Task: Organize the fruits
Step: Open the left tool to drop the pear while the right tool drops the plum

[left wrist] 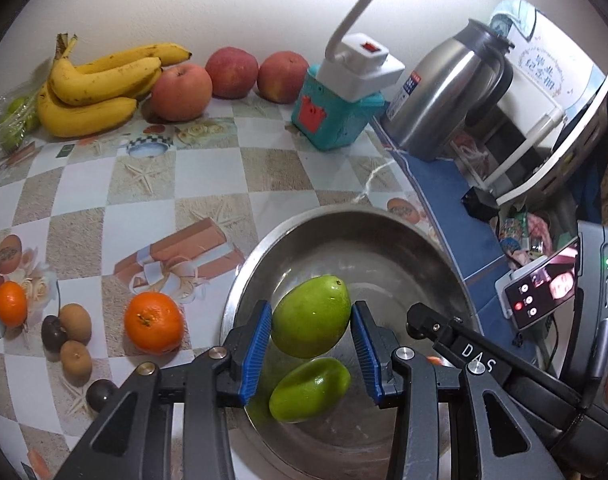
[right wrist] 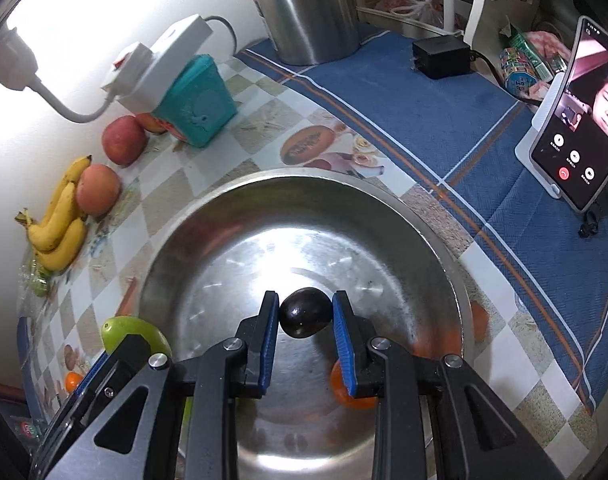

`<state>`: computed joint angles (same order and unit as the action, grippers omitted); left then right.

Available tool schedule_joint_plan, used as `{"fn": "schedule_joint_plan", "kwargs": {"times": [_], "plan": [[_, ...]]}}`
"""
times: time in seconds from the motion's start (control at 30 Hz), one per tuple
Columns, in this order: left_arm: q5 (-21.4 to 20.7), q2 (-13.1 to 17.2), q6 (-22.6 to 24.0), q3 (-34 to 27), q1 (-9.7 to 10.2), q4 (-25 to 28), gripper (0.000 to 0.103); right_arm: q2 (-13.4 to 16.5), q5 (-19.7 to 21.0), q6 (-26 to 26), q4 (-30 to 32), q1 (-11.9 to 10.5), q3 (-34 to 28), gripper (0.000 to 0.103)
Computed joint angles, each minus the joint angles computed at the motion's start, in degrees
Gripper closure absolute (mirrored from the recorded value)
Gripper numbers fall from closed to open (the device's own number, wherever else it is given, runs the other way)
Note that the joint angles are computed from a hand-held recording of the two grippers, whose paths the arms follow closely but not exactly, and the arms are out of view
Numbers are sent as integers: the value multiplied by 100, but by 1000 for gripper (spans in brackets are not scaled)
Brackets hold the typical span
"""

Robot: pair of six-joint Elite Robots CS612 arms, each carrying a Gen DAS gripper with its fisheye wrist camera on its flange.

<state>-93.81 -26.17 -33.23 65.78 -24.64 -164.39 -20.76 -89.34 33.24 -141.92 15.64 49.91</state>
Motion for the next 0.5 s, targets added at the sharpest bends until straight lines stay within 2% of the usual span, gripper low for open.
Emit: {"fn": "schedule_joint_plan", "kwargs": {"times": [0.27, 0.5], "plan": [[9, 65, 46, -83, -12, 286, 59, 108, -6, -48, 280, 11, -166, 75], [75, 56, 114, -66, -14, 266, 61, 117, -29, -72, 289, 10, -167, 74]]}}
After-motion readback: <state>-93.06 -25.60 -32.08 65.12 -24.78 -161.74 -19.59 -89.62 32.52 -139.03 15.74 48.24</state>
